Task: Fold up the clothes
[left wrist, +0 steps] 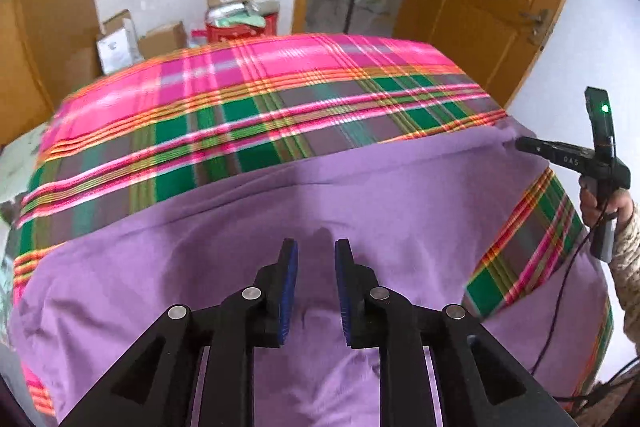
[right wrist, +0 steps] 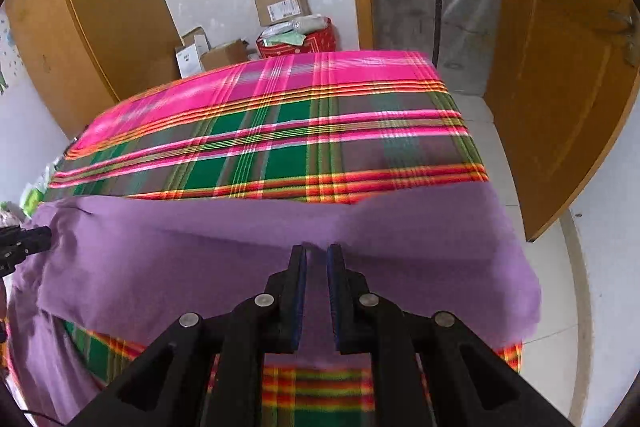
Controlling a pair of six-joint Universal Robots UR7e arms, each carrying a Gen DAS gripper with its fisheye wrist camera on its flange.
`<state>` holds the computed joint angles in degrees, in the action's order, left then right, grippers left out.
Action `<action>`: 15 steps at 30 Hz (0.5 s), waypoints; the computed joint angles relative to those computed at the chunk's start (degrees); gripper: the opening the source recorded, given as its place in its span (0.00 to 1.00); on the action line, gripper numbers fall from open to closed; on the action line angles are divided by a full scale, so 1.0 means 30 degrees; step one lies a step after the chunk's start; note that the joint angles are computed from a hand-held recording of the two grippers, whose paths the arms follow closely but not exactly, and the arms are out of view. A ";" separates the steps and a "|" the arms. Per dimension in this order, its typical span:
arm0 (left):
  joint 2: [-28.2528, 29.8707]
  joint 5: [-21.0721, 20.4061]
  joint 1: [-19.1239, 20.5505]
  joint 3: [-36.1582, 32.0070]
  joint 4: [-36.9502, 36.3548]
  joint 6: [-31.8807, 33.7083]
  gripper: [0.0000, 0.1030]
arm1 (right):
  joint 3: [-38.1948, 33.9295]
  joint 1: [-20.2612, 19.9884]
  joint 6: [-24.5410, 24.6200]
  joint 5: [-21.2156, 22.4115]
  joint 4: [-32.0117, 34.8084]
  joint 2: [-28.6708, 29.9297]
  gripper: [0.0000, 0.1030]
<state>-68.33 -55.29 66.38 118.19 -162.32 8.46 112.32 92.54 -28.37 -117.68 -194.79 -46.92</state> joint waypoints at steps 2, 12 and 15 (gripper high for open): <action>0.0628 0.0210 0.0166 -0.0624 0.0340 0.0114 0.19 | -0.0495 0.0079 -0.0112 -0.0427 0.0103 0.0351 0.10; 0.2424 0.0210 0.1115 -0.3260 0.1620 -0.0261 0.19 | -0.2586 0.0335 -0.1022 -0.1643 -0.0170 0.1983 0.10; 0.2774 -0.0203 0.1358 -0.3977 0.1799 -0.0533 0.19 | -0.3085 0.0343 -0.0872 -0.1673 -0.0115 0.2231 0.10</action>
